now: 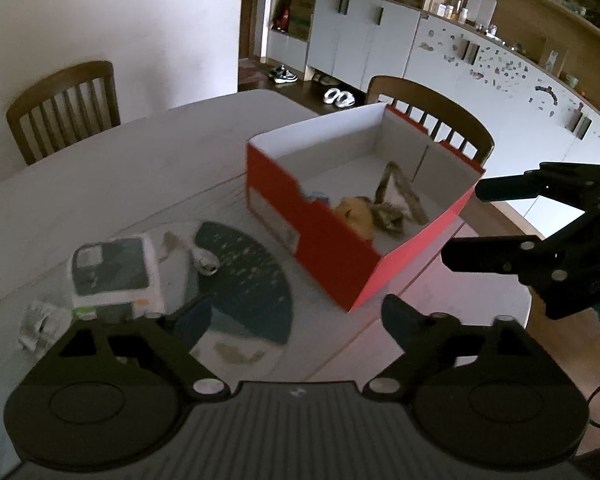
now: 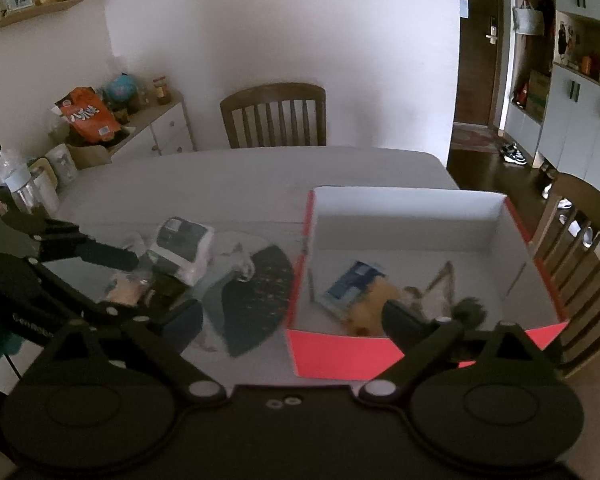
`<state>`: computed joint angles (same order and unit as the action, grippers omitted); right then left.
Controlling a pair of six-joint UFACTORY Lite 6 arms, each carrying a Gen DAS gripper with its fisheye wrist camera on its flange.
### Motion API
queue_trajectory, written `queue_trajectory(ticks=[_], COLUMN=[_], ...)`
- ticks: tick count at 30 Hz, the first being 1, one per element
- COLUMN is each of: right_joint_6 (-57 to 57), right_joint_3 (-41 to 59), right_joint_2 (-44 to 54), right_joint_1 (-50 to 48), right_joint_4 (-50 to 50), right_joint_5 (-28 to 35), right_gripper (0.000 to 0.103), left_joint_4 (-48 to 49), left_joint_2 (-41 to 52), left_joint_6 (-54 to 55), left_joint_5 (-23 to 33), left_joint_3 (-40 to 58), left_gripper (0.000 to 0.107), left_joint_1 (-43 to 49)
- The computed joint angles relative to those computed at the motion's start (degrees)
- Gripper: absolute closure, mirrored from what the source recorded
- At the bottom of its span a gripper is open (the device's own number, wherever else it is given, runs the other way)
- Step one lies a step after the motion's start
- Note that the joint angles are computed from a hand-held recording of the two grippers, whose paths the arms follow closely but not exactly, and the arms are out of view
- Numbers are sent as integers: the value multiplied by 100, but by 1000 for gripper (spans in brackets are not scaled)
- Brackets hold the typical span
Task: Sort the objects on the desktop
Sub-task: 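Withdraw both grippers from the shoebox back toward the table items, then grasp the blueberry-printed pastry bag with the left gripper while the right gripper grasps the white USB cable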
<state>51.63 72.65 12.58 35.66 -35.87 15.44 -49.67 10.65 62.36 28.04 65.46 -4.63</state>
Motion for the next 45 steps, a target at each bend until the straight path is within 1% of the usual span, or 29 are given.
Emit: queue_trajectory(ticks=[1,3,8,13,15,19,26,29,33,37,43,45], right_joint_6=[346,875,1794,1991,2062,1996,1783,1593,1254,909,260,-8], right_joint_3=[117,330,862,1567,1808,2367,3316,3629,4199,4806,5866,6310], right_joint_2=[115,325,859,1497,1696,2150,2942,3210,3673,4131,4936,5257], right_joint_1=[129,358,810,1126,1209,1341,1433,1437,1410,1354,1203,1138], right_joint_4=[-267,-640,-1256,-1308,-1351,-1250,-916,-712,-389,-122,396,612], right_joint_5=[72,175,457,746,851,1084,1347,1410,1533,1653,1834,1909], right_gripper=[6,6,6,6,6,6,6,6,6,6,7,7], left_joint_4=[-138,-353,-898,-1273,-1260,-1236,-1616,-1858,-1926,-2296,-2704,-2578], left_joint_2=[-44,-97,-128,-40,81,380,765,939,1261,1481,1867,2054], left_joint_6=[205,562,1458,2074,2215,2422,3104,3441,3545,3902,4076,3832], left_joint_5=[30,83,244,271,348,422,445,392,370,208,83,93], left_joint_3=[-88,-230,-504,-656,-621,-469,-308,-277,-124,-85,176,376], left_gripper=[8,7,4,4,4,4,4,4,4,4,4,5], left_joint_1=[119,366,1007,1545,1743,2037,2406,2511,2584,2617,2670,2677])
